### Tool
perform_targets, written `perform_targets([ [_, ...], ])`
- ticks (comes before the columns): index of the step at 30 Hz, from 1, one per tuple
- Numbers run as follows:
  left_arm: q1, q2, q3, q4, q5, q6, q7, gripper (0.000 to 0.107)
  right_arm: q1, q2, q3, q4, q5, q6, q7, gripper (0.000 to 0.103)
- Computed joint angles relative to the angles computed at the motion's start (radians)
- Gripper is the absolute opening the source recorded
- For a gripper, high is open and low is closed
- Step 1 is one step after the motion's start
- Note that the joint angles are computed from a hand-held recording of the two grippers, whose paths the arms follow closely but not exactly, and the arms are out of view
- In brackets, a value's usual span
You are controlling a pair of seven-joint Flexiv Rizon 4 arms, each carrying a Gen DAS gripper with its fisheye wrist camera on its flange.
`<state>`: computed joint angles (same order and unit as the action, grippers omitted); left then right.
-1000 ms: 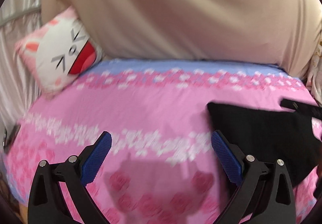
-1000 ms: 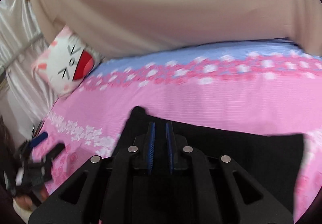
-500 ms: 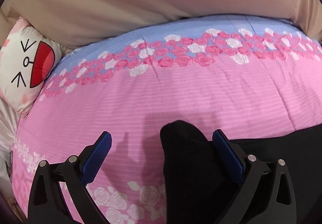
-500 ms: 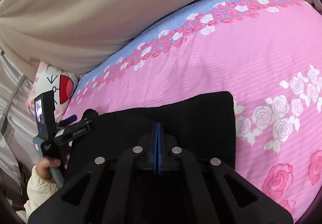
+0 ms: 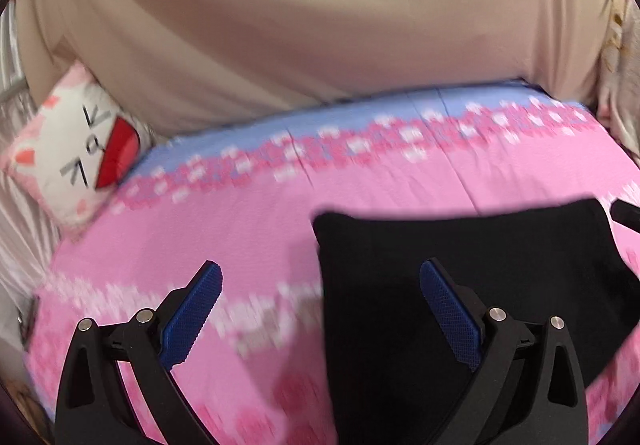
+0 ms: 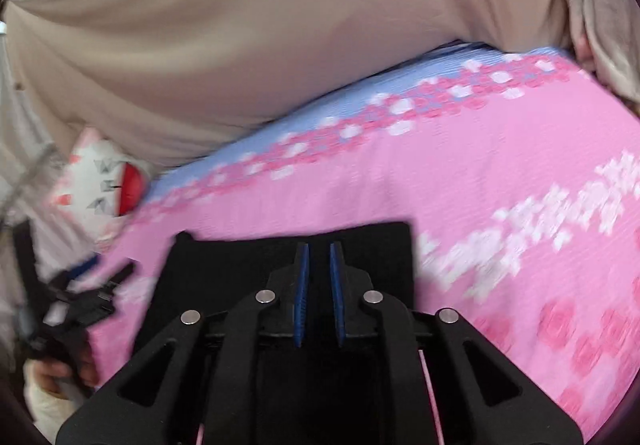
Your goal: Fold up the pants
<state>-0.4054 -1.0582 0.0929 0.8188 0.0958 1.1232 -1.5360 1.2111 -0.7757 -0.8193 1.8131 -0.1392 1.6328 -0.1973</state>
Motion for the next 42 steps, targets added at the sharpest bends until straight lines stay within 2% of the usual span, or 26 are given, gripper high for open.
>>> perform_targets([
  [1,-0.005,0.002,0.004,0.019,0.030,-0.013,-0.025,0.098,-0.007,0.008,0.029,-0.016,0.003,-0.076,-0.034,0.011],
  [2,-0.023,-0.017,0.040,0.006,0.023,-0.043,-0.026,0.098,-0.027,0.007,0.058,-0.024,-0.050,-0.148,-0.014,0.008],
  [3,-0.027,-0.035,0.051,-0.012,0.033,-0.062,-0.037,0.098,-0.024,-0.020,0.054,-0.030,-0.039,-0.156,-0.021,0.007],
  [4,-0.023,-0.044,0.044,-0.001,0.040,-0.032,-0.048,0.098,-0.007,-0.045,0.017,-0.010,-0.074,-0.099,0.036,0.007],
  [5,-0.015,-0.045,0.035,0.025,0.043,0.033,-0.067,0.098,0.005,-0.041,0.005,0.003,-0.071,-0.085,0.066,0.007],
  [6,-0.016,-0.041,0.040,0.041,0.045,0.059,-0.084,0.098,0.007,-0.026,0.007,0.005,-0.072,-0.094,0.084,0.007],
  [9,-0.034,-0.037,0.070,0.036,0.069,0.058,-0.085,0.098,0.075,-0.017,-0.074,0.028,-0.113,-0.084,0.106,0.012],
  [10,-0.036,-0.037,0.073,0.036,0.074,0.060,-0.085,0.098,0.085,-0.011,-0.078,0.019,-0.136,-0.121,0.091,0.012],
  [12,-0.033,-0.035,0.066,0.043,0.070,0.065,-0.092,0.098,0.036,-0.008,0.005,-0.038,-0.121,-0.251,0.009,0.012],
  [13,-0.029,-0.034,0.058,0.045,0.064,0.065,-0.093,0.098,0.013,-0.014,0.029,-0.047,-0.138,-0.270,0.015,0.009],
  [14,-0.024,-0.033,0.049,0.046,0.055,0.061,-0.092,0.098,0.012,-0.015,0.021,-0.033,-0.215,-0.249,0.087,0.009],
  [16,-0.017,-0.033,0.040,0.047,0.047,0.057,-0.085,0.098,0.043,-0.002,-0.004,-0.027,-0.244,-0.286,0.124,0.011],
  [18,-0.012,-0.031,0.031,0.052,0.040,0.058,-0.075,0.098,0.080,-0.003,-0.048,-0.016,-0.288,-0.261,0.152,0.013],
  [19,-0.011,-0.031,0.028,0.052,0.035,0.057,-0.073,0.098,0.072,0.002,-0.034,-0.025,-0.306,-0.268,0.147,0.013],
  [21,-0.008,-0.032,0.023,0.052,0.026,0.056,-0.070,0.098,0.019,0.006,0.047,-0.058,-0.318,-0.338,0.103,0.013],
  [22,-0.007,-0.032,0.021,0.053,0.022,0.056,-0.069,0.098,0.013,-0.001,0.048,-0.048,-0.328,-0.317,0.114,0.014],
  [23,-0.007,-0.032,0.021,0.054,0.019,0.056,-0.069,0.098,0.025,-0.011,0.016,-0.022,-0.356,-0.261,0.170,0.014],
  [27,-0.006,-0.031,0.019,0.057,0.013,0.058,-0.060,0.098,0.062,0.022,-0.024,-0.004,-0.420,-0.262,0.241,0.017],
  [30,-0.002,-0.032,0.012,0.059,0.002,0.058,-0.059,0.098,-0.010,0.033,0.081,-0.053,-0.430,-0.362,0.188,0.022],
  [31,-0.002,-0.031,0.012,0.060,0.000,0.059,-0.059,0.098,-0.023,0.029,0.092,-0.051,-0.440,-0.347,0.198,0.022],
  [35,0.000,-0.030,0.008,0.064,-0.005,0.062,-0.047,0.098,-0.006,0.049,0.068,-0.045,-0.495,-0.330,0.278,0.024],
  [38,0.001,-0.032,0.006,0.061,-0.013,0.060,-0.047,0.098,-0.025,0.054,0.083,-0.083,-0.551,-0.335,0.271,0.024],
  [40,0.001,-0.033,0.006,0.061,-0.016,0.061,-0.047,0.098,-0.068,0.049,0.133,-0.121,-0.563,-0.349,0.250,0.024],
  [42,0.005,-0.033,-0.001,0.063,-0.022,0.062,-0.042,0.098,-0.131,0.035,0.214,-0.161,-0.546,-0.381,0.221,0.024],
])
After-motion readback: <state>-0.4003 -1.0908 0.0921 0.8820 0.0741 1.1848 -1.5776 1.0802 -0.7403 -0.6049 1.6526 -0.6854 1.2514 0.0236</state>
